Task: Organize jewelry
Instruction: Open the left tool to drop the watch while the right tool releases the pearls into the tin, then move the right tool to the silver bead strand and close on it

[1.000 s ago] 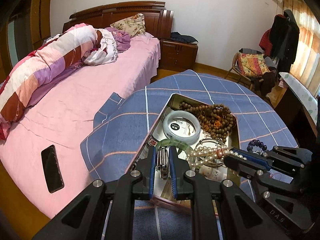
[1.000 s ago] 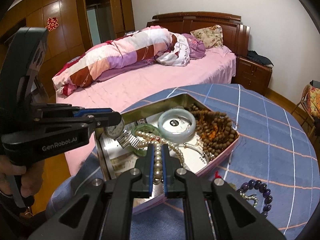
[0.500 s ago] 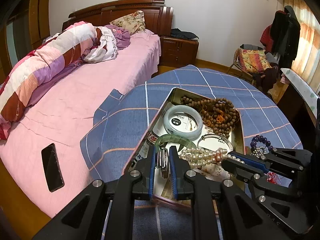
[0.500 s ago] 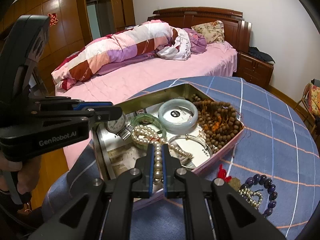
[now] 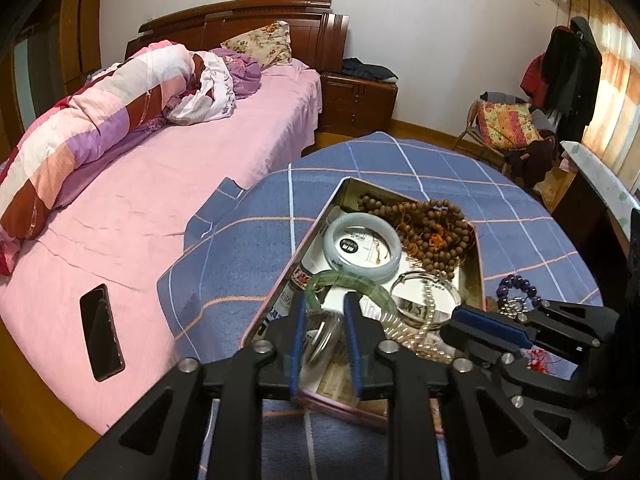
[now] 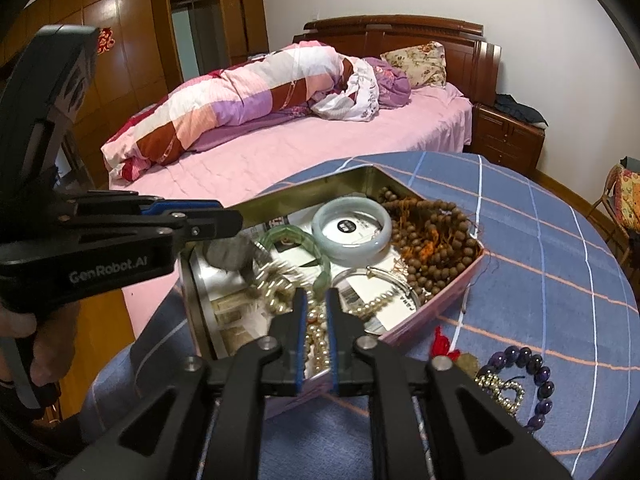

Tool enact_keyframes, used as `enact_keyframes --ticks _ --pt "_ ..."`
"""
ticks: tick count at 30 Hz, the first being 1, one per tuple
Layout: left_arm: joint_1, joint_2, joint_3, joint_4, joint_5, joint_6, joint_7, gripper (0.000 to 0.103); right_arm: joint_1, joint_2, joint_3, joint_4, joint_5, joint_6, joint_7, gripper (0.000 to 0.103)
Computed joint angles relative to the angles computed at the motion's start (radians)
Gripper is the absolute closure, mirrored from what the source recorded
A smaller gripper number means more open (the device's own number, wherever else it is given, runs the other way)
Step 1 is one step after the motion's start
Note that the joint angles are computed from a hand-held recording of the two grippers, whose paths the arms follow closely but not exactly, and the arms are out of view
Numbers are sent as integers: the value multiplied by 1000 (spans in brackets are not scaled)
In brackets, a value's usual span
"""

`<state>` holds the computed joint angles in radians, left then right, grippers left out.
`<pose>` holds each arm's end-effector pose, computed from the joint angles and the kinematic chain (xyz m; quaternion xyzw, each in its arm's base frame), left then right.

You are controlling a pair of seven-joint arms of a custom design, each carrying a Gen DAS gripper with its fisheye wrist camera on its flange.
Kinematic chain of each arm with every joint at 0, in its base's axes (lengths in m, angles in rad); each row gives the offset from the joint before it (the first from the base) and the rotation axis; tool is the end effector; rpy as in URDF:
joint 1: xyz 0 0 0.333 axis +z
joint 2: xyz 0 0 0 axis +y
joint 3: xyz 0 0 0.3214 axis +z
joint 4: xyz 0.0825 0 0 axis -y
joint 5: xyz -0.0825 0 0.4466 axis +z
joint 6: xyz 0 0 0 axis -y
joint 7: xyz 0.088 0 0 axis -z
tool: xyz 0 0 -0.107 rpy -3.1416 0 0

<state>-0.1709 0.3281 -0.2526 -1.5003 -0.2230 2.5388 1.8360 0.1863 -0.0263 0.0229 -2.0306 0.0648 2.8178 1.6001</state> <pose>0.7133 -0.2877 0.5592 -0.4705 0.8009 -0.3469 0.1297 0.6386 0.1324 0.5341 -0.6894 0.6066 -0.2276 0.3241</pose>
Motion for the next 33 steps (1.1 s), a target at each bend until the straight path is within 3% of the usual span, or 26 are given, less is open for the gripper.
enact_keyframes --ticks 1,2,3,4,14,23,33 --pt "2 -4 -2 -4 -5 7 2 68 -1 -3 -1 -3 3 1 1 78" --pt "0 -11 1 -13 -1 22 -6 52 -1 -6 -1 -7 3 4 3 67" --pt "-2 -16 3 -20 2 37 -14 45 -2 -9 -1 -12 3 11 8 53" --pt "1 -24 0 -31 -7 57 -10 35 -3 -15 -1 -19 -1 22 16 48" --pt "-12 -33 10 -41 20 68 -57 35 -35 -120 -10 -129 -41 53 76 40" --pt "-37 -56 4 -90 71 86 -80 35 -171 -258 23 -269 -244 27 309 34" --pt "-79 -132 -7 -214 119 172 -91 35 -241 -339 11 -359 -291 -11 427 34"
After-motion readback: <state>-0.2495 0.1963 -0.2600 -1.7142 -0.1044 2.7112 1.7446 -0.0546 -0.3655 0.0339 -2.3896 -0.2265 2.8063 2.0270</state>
